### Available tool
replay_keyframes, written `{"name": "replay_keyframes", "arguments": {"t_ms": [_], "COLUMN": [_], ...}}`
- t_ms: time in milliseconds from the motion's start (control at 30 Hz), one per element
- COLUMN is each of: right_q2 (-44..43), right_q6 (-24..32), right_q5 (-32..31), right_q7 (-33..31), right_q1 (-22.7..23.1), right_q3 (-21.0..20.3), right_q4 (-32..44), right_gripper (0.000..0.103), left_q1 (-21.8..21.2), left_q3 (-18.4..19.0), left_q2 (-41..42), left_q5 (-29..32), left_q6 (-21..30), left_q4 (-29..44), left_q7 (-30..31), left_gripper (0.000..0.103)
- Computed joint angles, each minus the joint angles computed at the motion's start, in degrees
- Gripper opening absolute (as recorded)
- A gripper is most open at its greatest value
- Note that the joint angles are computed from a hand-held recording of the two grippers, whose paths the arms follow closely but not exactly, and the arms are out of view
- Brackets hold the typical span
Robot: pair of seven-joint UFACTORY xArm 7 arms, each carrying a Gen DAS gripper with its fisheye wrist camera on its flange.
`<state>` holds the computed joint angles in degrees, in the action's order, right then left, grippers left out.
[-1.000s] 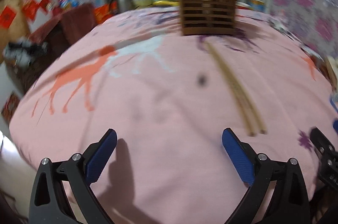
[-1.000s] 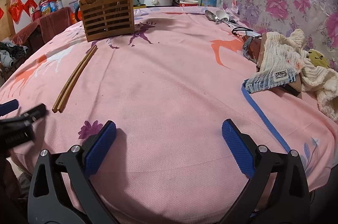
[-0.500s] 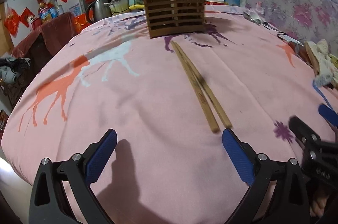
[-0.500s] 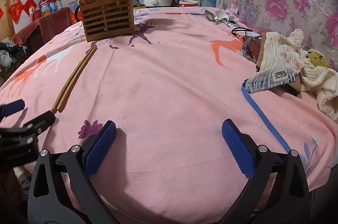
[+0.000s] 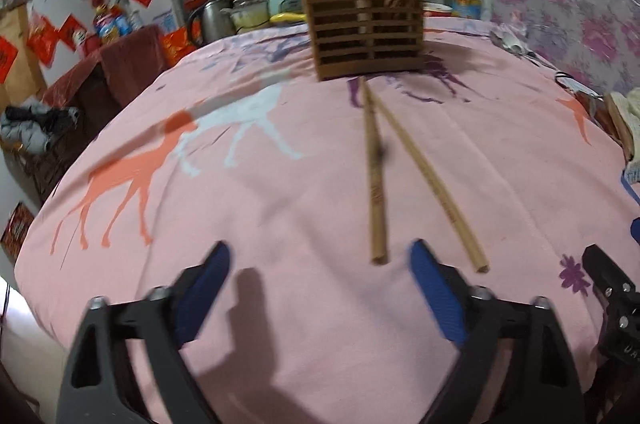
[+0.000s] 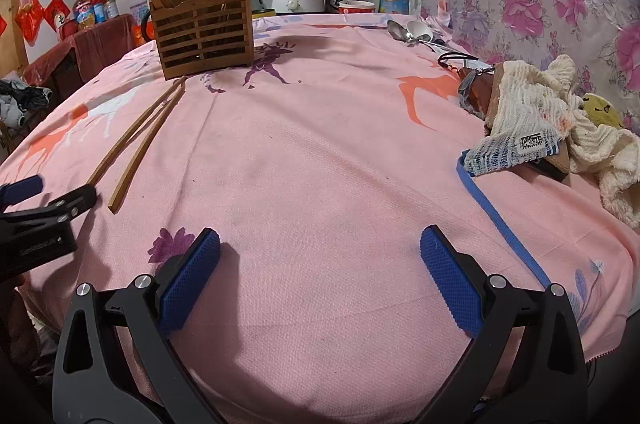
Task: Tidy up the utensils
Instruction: 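Lower both tools toward the last two bamboo chopsticks on the sheet, then close the right tool on a chopstick while the left tool approaches another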
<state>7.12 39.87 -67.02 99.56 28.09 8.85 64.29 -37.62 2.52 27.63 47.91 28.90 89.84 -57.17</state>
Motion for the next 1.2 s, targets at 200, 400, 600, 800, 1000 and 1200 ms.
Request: {"name": "replay_keyframes", "arguments": {"t_ms": [200,400,600,800,1000,1200], "right_q2": [0.0,0.0,0.0,-0.5,1.7,10.0], "right_q6": [0.0,0.1,0.1,-4.6,-12.3,-16.6], "right_q5": [0.0,0.0,-0.2,-2.4,-12.6,-3.6], "right_q7": [0.0,0.1,0.1,0.9,1.2,-13.0], "right_q1": [0.0,0.1,0.1,-0.6,-0.1,1.4], "right_q3": [0.0,0.0,0.0,-0.4,0.2,-0.9], "right_q4": [0.0,0.0,-0.1,-0.6,3.3,12.8], "right_gripper": [0.096,0.096,0.096,0.096,0.094,0.070], "left_q1": [0.8,1.2,4.3,8.2,7.5,8.1], "left_q3": [-0.2,1.0,-0.7,-2.4,-2.6,-2.7], "left_q2": [-0.3,-6.3,-9.0,-10.3,-10.1,-10.1], "left_q5": [-2.5,3.2,6.0,5.0,8.5,9.4], "left_q6": [-0.1,-0.4,-0.1,-2.2,-0.1,-0.4], "left_q4": [-0.3,-8.5,-11.8,-13.8,-13.6,-14.0], "left_q7": [1.6,-5.4,-11.5,-15.4,-17.0,-18.7], "left_gripper": [0.009,0.012,0.049,0.077,0.094,0.099]}}
